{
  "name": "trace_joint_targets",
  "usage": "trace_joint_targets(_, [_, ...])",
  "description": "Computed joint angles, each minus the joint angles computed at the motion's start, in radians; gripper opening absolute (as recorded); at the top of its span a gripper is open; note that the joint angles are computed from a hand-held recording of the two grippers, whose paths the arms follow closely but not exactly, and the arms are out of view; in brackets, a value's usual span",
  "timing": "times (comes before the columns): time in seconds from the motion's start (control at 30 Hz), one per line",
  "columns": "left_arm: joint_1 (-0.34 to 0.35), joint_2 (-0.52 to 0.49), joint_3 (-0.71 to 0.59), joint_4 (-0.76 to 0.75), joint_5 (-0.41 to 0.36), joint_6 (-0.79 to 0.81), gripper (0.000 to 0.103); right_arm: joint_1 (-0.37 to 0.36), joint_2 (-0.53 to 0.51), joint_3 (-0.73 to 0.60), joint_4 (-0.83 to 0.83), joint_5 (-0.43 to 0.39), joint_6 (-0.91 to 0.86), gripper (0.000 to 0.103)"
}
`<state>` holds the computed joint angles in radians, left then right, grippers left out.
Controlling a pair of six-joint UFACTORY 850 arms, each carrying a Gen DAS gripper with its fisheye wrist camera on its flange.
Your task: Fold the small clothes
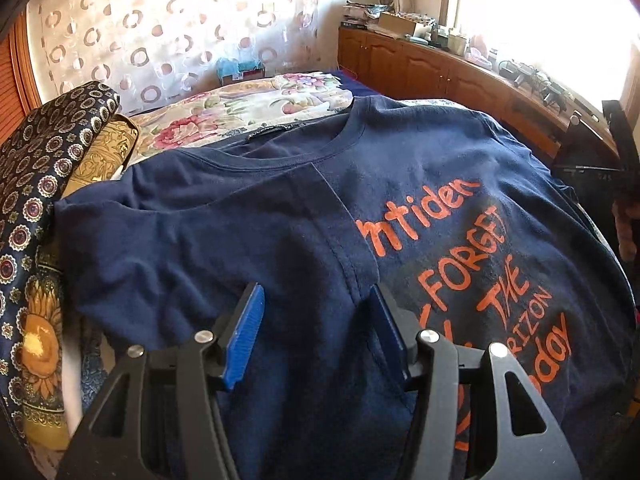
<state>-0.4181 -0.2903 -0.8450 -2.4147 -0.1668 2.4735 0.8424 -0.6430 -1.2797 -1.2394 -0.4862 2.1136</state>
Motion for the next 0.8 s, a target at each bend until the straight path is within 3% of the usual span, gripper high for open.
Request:
trace_joint_targets(0.07, [0.001,0.001,0.001,0.005,-0.002,-0.004,0.055,-0.010,0.011,0.036,-0.084,0.055,0.123,0.042])
trace_joint_targets(0.17, [-0.001,0.001,0.001,-0.006,0.000,0.006,0.055,-0.017,0.029,0.064,-0.211,0.109,0.260,0.019])
trace_joint_targets(0.3, [0.000,0.000,0.001,-0.002,-0.001,0.002,0.055,0.005,0.010,0.015,-0.039,0.013,0.042,0.002])
trace_joint_targets(0.43, [0.000,0.000,0.001,-0.005,-0.001,0.004,0.055,0.026,-0.008,-0.025,0.018,-0.064,-0.060,0.001])
trace_joint_targets(0.6, [-0.001,0.000,0.002,-0.007,-0.001,0.006,0.055,0.058,-0.018,-0.065,-0.028,-0.193,-0.068,0.000])
trace_joint_targets(0.8, [-0.001,0.001,0.002,-0.010,-0.001,0.009,0.055,0.067,-0.013,-0.115,-0.143,-0.192,-0.049,0.000])
